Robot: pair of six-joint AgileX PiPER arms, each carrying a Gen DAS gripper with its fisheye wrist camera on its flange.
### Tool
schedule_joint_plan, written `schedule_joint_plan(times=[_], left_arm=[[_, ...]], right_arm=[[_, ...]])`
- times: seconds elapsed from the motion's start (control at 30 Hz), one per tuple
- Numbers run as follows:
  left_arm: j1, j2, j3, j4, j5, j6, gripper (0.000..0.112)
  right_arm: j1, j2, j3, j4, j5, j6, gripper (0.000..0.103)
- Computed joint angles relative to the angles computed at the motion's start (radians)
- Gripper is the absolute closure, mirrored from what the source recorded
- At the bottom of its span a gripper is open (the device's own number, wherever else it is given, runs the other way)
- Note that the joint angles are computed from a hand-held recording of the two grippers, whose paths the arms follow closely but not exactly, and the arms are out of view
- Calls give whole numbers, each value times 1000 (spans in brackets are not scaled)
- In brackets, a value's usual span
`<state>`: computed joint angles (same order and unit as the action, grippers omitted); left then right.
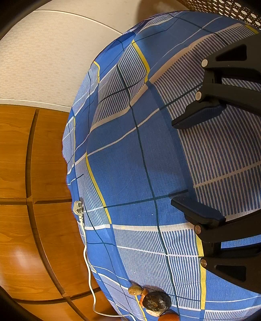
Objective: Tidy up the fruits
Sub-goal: 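Carry the red tomato into the tray with the left tool, release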
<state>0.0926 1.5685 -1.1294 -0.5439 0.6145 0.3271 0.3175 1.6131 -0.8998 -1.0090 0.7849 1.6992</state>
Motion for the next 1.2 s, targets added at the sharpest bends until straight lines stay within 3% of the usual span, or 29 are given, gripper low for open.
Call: schedule_joint_plan(times=[0.53, 0.6, 0.7, 0.93, 1.2], left_arm=[[43, 22, 26, 147, -97, -128, 86], [44, 23, 29, 161, -104, -145, 77], [42, 20, 38, 156, -115, -139, 75], [21, -19, 79, 155, -155, -149, 57], [7, -81, 125, 256, -206, -267, 41]], right_arm=[[3, 2, 1, -2, 5, 2, 32], [4, 2, 1, -3, 5, 2, 32], [4, 1, 2, -3, 5, 3, 32], [4, 1, 2, -3, 5, 3, 32], [6, 1, 1, -2, 7, 2, 32]])
